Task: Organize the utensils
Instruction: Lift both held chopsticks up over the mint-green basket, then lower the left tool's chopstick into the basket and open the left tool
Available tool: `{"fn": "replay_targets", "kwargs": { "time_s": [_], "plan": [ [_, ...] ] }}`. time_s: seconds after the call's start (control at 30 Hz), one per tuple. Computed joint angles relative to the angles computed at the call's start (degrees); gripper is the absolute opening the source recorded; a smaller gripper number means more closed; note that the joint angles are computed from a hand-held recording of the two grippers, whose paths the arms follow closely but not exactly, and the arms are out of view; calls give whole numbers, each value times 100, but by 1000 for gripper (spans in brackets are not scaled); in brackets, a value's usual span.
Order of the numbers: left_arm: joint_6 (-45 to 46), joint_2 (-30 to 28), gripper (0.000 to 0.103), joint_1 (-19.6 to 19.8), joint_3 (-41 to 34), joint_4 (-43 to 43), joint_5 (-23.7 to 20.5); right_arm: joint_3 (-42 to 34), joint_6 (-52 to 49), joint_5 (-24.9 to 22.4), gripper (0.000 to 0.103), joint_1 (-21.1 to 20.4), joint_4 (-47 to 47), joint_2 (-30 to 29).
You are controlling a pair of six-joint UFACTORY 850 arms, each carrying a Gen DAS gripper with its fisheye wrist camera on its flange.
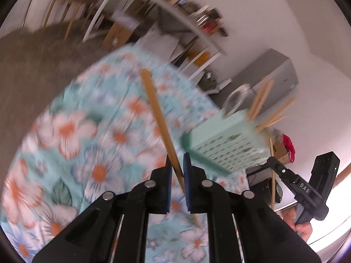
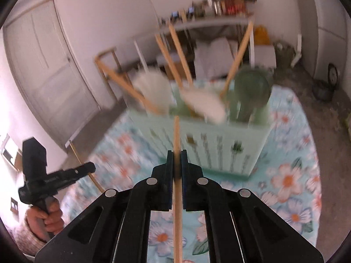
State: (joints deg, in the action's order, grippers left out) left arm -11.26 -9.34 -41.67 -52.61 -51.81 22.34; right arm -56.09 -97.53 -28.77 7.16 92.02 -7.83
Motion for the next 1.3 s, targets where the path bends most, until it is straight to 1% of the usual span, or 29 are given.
{"fn": "replay_targets", "kwargs": {
  "time_s": [0.07,0.13,0.2,0.3,0.4,0.43,0.63,0.73,0.9,0.97,1.03,1.13,1.17,1.3],
  "plan": [
    [512,125,5,-62,-41,-259,147,66,-118,-208,5,-138,186,147],
    [1089,229,5,-128,-116,-536,324,171,-310,-402,5,-240,494,284],
    [1444,316,5,-172,-187,-612,459,231,-400,-607,5,-333,730,361],
    [1951,412,5,-259,-357,-673,687,311,-534,-792,5,-427,1075,391],
    [2394,455,5,-329,-528,-702,896,379,-491,-1045,5,-565,1184,374],
    [2490,452,5,-327,-585,-686,927,404,-477,-1160,5,-653,1165,361],
    [3150,370,5,-349,-1105,-479,1258,472,-452,-1374,5,-773,1256,318],
    [3749,201,5,-330,-1494,-564,1378,462,-437,-1536,5,-847,1252,303],
    [4214,-281,5,-244,-2161,-524,1443,473,-438,-1777,5,-946,1224,275],
    [4298,-498,5,-170,-2419,-569,1292,472,-433,-1842,5,-980,1213,242],
    [4588,-731,5,-151,-2681,-724,1282,456,-392,-1925,5,-1028,1189,195],
    [4816,-1053,5,-102,-3039,-855,1123,425,-327,-1977,5,-1105,1178,151],
    [4857,-1137,5,-81,-3124,-906,1073,386,-294,-2057,5,-1150,1080,110],
    [5175,-1434,5,-32,-3399,-1284,938,353,-238,-2108,5,-1254,1059,51]
  ]
}}
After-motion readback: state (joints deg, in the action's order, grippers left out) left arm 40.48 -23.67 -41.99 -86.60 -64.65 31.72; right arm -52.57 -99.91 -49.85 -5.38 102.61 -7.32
